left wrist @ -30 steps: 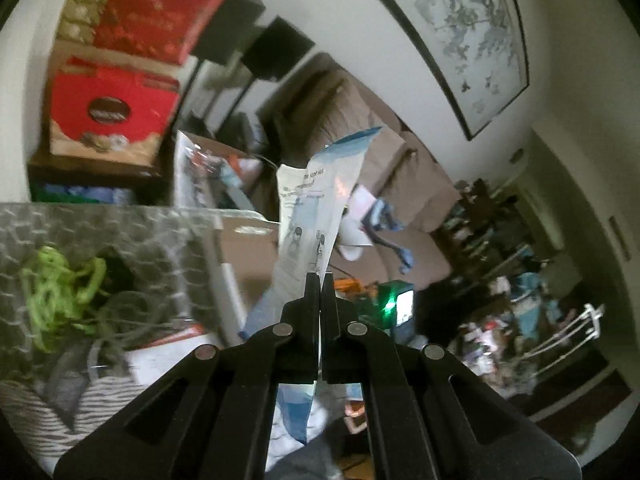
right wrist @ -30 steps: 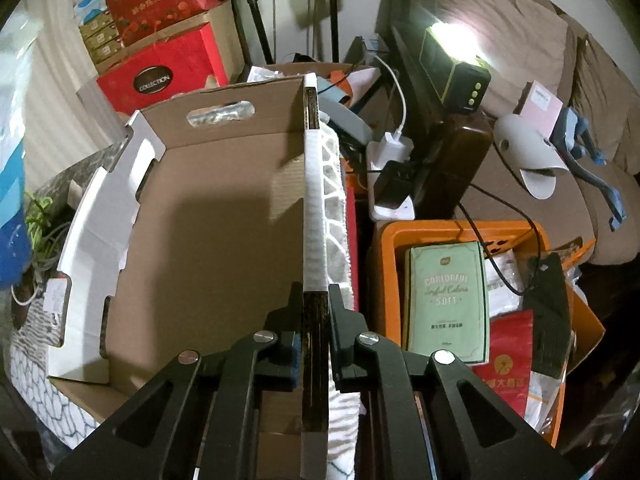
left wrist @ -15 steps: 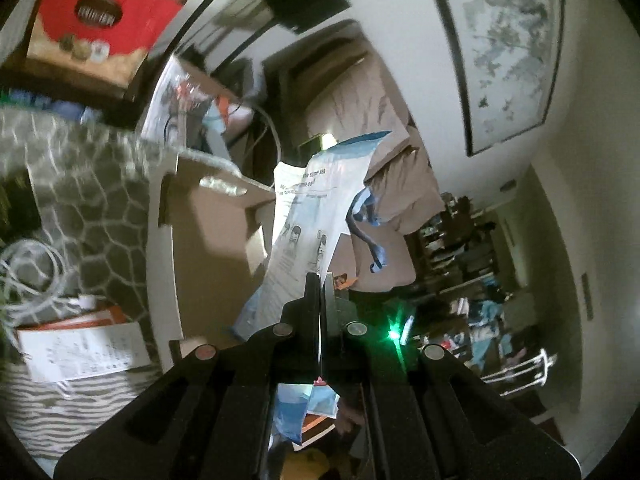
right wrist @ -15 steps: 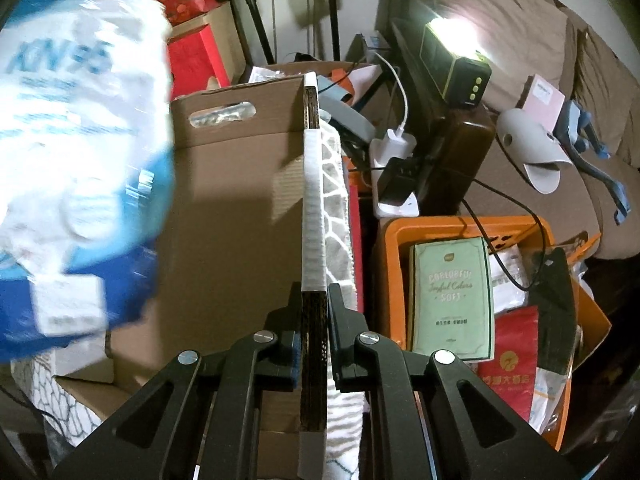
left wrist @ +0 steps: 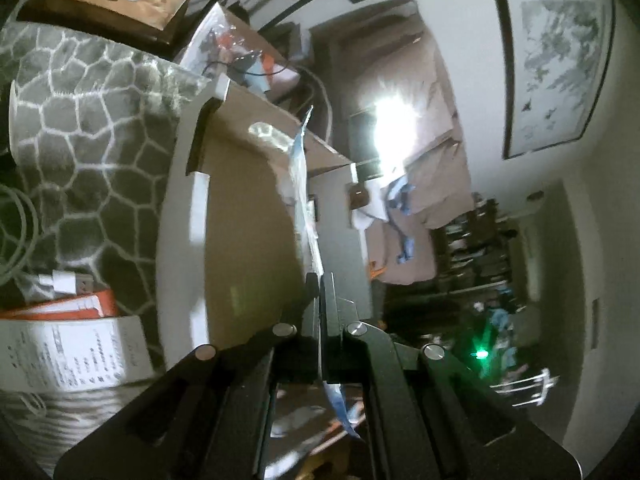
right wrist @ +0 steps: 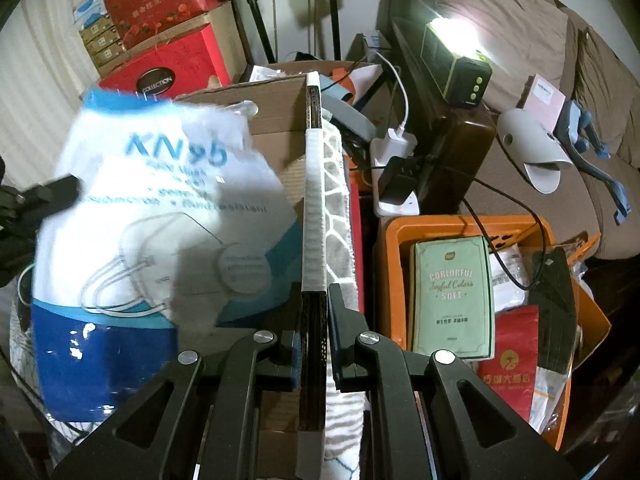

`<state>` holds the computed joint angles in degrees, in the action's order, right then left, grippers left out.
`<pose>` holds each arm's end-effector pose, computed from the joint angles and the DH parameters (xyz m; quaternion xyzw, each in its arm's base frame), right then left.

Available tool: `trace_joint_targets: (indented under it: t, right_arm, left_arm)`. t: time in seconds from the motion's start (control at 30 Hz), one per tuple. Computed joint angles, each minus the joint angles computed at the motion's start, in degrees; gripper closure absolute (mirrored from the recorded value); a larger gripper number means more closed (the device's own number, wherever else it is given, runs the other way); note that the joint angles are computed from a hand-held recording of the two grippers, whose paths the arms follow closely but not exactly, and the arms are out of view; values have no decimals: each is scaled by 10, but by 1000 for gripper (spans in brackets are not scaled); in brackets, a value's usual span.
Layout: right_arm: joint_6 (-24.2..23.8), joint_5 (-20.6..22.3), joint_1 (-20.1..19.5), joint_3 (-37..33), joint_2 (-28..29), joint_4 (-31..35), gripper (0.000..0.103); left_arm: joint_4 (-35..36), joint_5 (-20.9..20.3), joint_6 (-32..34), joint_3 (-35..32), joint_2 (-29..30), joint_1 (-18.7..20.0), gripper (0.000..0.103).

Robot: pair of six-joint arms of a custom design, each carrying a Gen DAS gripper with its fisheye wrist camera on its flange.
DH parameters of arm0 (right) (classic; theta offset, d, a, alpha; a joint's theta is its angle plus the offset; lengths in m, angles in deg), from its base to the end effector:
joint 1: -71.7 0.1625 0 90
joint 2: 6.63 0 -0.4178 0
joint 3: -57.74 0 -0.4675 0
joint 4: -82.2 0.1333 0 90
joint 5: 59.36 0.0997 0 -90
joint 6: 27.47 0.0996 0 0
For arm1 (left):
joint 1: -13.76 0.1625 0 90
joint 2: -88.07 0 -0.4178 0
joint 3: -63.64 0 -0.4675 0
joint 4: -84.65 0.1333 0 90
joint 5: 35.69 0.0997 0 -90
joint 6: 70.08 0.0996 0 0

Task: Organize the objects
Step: 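Carry the mask bag into the cardboard box held by the right gripper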

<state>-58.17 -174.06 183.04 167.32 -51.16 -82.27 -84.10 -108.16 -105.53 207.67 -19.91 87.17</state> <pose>0.3067 -0.5331 -0.0413 0.4113 -0.8826 0.0626 0.2190 0.0461 -0.4172 0.2826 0.2055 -0.8990 0.3856 0.0303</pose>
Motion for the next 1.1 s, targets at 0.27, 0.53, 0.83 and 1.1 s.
trace_joint_targets:
  t: [0.27, 0.53, 0.83, 1.1]
  right_arm:
    - [0, -3, 1, 0, 1, -1, 93]
    - [-3, -3, 1, 1, 0, -3, 93]
    - [-1, -7, 2, 0, 1, -1, 93]
    - [1, -8, 3, 0, 1, 0, 93]
  left_arm:
    - [170, 148, -2, -49, 19, -46, 102]
    - [243, 236, 16, -67, 36, -92, 65]
    - [244, 273, 38, -65, 12, -134, 20]
    - [322, 312, 11, -60, -32, -162, 20]
